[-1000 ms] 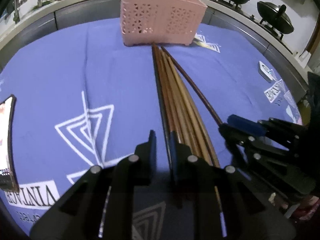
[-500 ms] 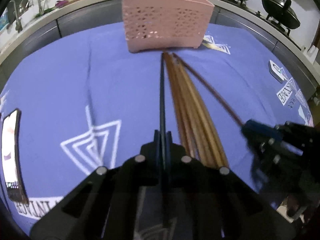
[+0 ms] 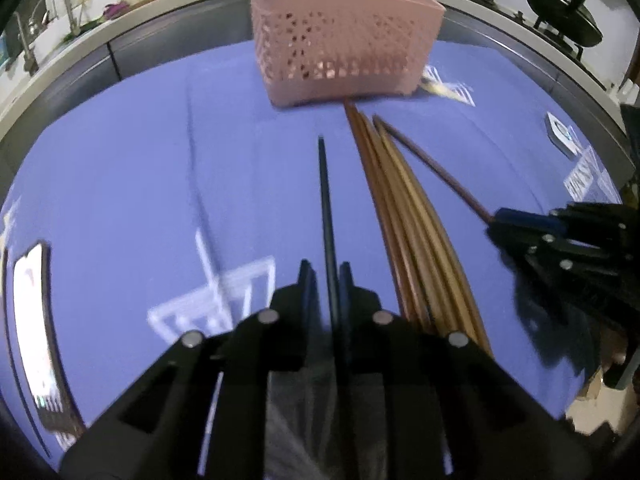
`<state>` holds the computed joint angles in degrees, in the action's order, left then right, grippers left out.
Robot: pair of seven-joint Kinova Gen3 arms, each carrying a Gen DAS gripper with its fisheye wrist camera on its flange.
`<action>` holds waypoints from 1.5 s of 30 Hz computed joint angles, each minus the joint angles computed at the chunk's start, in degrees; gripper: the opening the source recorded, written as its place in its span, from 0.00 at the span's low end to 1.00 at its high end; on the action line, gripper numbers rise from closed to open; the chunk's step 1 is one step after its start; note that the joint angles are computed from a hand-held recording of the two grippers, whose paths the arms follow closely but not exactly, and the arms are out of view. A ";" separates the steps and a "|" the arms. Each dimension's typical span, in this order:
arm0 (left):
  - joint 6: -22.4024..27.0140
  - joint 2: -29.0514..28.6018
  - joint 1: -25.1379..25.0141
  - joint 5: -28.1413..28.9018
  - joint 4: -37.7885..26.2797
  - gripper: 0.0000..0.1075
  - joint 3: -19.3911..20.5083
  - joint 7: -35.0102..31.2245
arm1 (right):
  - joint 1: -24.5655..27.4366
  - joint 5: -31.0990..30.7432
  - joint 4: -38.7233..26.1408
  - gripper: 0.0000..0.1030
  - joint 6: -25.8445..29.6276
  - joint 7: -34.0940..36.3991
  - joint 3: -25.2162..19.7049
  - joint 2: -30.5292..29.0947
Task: Organize utensils
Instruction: 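Raise both chopsticks above the pink basket and open both grippers to drop them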
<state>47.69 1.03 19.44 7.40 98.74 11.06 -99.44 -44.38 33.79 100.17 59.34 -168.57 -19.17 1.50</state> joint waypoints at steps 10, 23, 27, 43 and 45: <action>-0.62 5.57 1.46 0.23 -6.08 0.04 -0.73 0.82 | 7.69 -5.79 -3.18 0.05 -7.27 9.88 2.30 1.67; 1.01 -8.75 -5.73 26.00 -7.85 0.04 -7.53 -18.59 | 10.07 22.16 -0.27 0.05 -7.24 -13.15 -9.76 -11.23; 2.33 -8.89 -4.59 29.52 -13.54 0.04 -10.39 -19.79 | 12.20 23.50 -4.52 0.05 -8.73 -9.71 -8.64 -11.81; -0.60 10.55 -0.22 1.52 -40.26 0.04 -1.03 4.77 | 12.35 14.71 -19.51 0.05 -11.54 8.06 3.80 -0.95; -0.07 11.87 0.25 1.04 -39.72 0.04 -0.85 4.62 | 12.54 13.47 -17.87 0.05 -13.33 7.28 4.81 -0.81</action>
<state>47.62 12.91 19.68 8.44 59.02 10.21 -94.82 -31.83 47.26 82.30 46.02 -161.28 -14.35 0.69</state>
